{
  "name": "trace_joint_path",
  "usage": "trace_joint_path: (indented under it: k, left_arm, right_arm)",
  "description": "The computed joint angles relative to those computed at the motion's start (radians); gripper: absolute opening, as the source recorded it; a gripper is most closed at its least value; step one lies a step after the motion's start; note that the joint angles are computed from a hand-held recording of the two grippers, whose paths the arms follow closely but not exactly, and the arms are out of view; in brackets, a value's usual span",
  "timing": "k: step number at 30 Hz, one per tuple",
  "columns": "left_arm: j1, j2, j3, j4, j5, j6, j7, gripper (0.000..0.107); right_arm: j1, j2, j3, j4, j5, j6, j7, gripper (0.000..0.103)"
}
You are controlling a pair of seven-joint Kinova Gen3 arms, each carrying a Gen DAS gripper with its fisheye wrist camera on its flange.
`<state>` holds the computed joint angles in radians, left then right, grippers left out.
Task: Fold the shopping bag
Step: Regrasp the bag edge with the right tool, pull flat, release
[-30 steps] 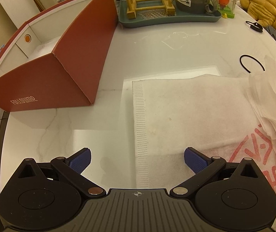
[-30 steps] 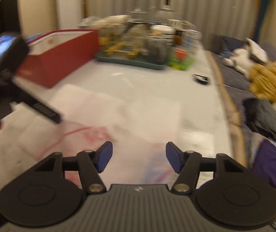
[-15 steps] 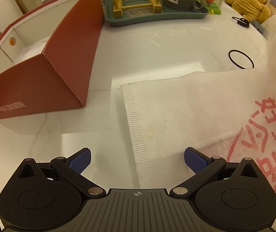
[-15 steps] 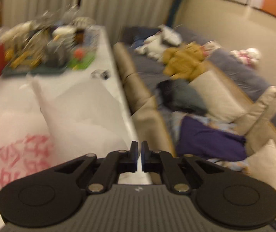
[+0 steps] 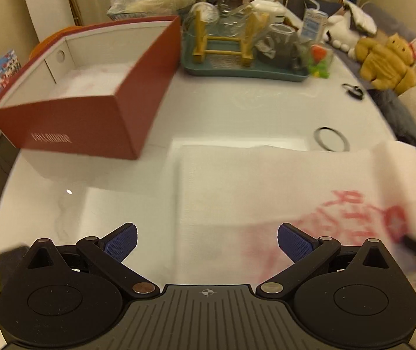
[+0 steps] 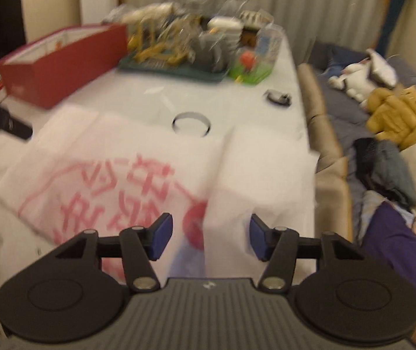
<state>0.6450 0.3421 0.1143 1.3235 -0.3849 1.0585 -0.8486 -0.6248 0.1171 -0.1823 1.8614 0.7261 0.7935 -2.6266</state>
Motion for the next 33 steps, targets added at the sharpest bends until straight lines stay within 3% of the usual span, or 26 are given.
trace_joint_path:
  k: [4, 6, 7, 12, 15, 17, 19, 21, 22, 23, 25, 28, 33]
  left_arm:
    - [0.045, 0.151, -0.014, -0.13, 0.04, 0.084, 0.064, 0.103]
    - [0.048, 0.196, -0.015, -0.155, 0.068, 0.104, 0.079, 0.103]
    - [0.06, 0.212, -0.026, -0.162, 0.064, 0.131, 0.074, 0.103]
    - [0.028, 0.193, -0.052, -0.109, 0.065, 0.106, 0.063, 0.103]
    - [-0.014, 0.181, -0.056, -0.076, 0.062, 0.059, 0.022, 0.103]
    - [-0.037, 0.174, -0.057, -0.063, 0.065, 0.048, -0.004, 0.103]
    - [-0.046, 0.152, -0.059, -0.039, 0.061, 0.047, -0.022, 0.103]
    - [-0.065, 0.113, -0.054, 0.013, 0.08, 0.005, -0.048, 0.103]
    - [-0.091, 0.084, -0.037, 0.053, 0.107, -0.034, -0.053, 0.103]
    - [-0.116, 0.055, -0.025, 0.093, 0.142, -0.074, -0.064, 0.103]
    - [-0.16, 0.011, -0.009, 0.162, 0.223, -0.141, -0.09, 0.103]
    - [-0.209, -0.002, 0.025, 0.202, 0.286, -0.168, -0.121, 0.103]
    - [-0.121, 0.037, -0.008, 0.152, 0.185, -0.081, -0.079, 0.103]
  right_arm:
    - [0.12, 0.009, -0.078, 0.013, -0.124, -0.049, 0.163, 0.049]
    - [0.107, -0.001, -0.04, 0.015, -0.185, -0.08, 0.209, 0.031]
    - [0.076, 0.0, -0.005, 0.009, -0.195, -0.08, 0.212, 0.014]
    - [0.015, 0.036, 0.024, -0.018, -0.146, -0.101, 0.081, 0.009]
    - [0.044, 0.085, -0.042, -0.054, -0.08, -0.124, -0.007, 0.009]
    - [0.009, 0.12, -0.03, -0.097, -0.03, -0.076, -0.048, 0.009]
    - [-0.072, 0.136, 0.05, -0.132, -0.004, 0.005, -0.129, 0.013]
    - [-0.16, 0.123, 0.137, -0.128, 0.056, 0.087, -0.21, 0.036]
    - [-0.199, 0.102, 0.158, -0.106, 0.096, 0.127, -0.251, 0.054]
    - [-0.219, 0.08, 0.162, -0.084, 0.137, 0.168, -0.283, 0.061]
    - [-0.205, 0.033, 0.119, -0.043, 0.179, 0.204, -0.326, 0.061]
    - [-0.153, -0.015, 0.054, -0.009, 0.182, 0.16, -0.357, 0.061]
    - [-0.031, 0.048, -0.052, -0.07, 0.049, -0.028, -0.202, 0.06]
